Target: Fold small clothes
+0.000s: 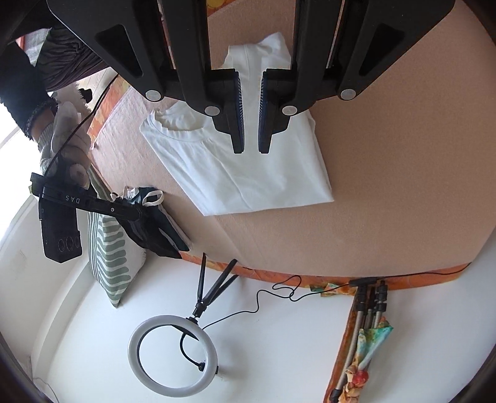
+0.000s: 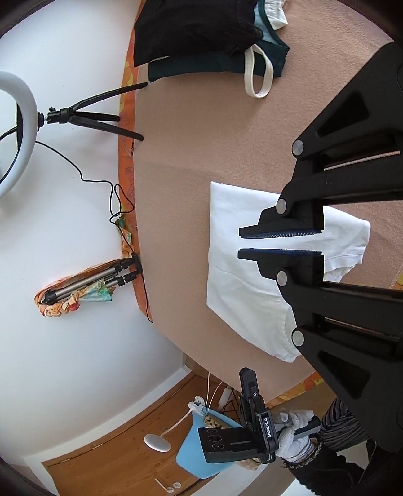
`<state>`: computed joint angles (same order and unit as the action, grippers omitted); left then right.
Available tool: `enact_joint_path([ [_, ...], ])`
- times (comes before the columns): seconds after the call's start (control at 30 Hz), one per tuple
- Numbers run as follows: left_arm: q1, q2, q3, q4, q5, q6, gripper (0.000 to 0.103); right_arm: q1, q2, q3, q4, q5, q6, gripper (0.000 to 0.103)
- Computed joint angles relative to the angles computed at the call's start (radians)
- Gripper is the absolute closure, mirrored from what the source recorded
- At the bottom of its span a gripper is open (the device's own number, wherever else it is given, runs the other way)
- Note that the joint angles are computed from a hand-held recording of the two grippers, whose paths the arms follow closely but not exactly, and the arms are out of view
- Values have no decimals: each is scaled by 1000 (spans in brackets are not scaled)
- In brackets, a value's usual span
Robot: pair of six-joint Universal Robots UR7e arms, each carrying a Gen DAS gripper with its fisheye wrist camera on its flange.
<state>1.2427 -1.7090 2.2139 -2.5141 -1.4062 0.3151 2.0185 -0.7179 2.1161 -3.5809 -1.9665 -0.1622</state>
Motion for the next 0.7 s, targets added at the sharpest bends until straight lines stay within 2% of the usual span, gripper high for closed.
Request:
enact_joint_path([
  [0.17, -16, 134, -43, -98, 13, -37, 95, -4, 79, -143, 123, 31, -15, 96],
  [0.3, -1, 220, -75, -121, 35, -53, 95, -20, 162, -260, 224, 5, -30, 96],
  [0.47, 33, 298, -99, -144, 115, -58, 95, -56, 228, -340, 292, -14, -29, 96],
  [0.57, 62, 321, -115, -133, 121, -68, 96, -91, 233, -345, 314, 21, -9, 96],
  [0.6, 68, 319, -110, -148, 110, -54, 95, -106, 228, -339, 315, 45, 3, 96],
  [0.7, 58, 309, -96, -158, 134, -20, 95, -151, 197, -304, 314, 143, 35, 96],
])
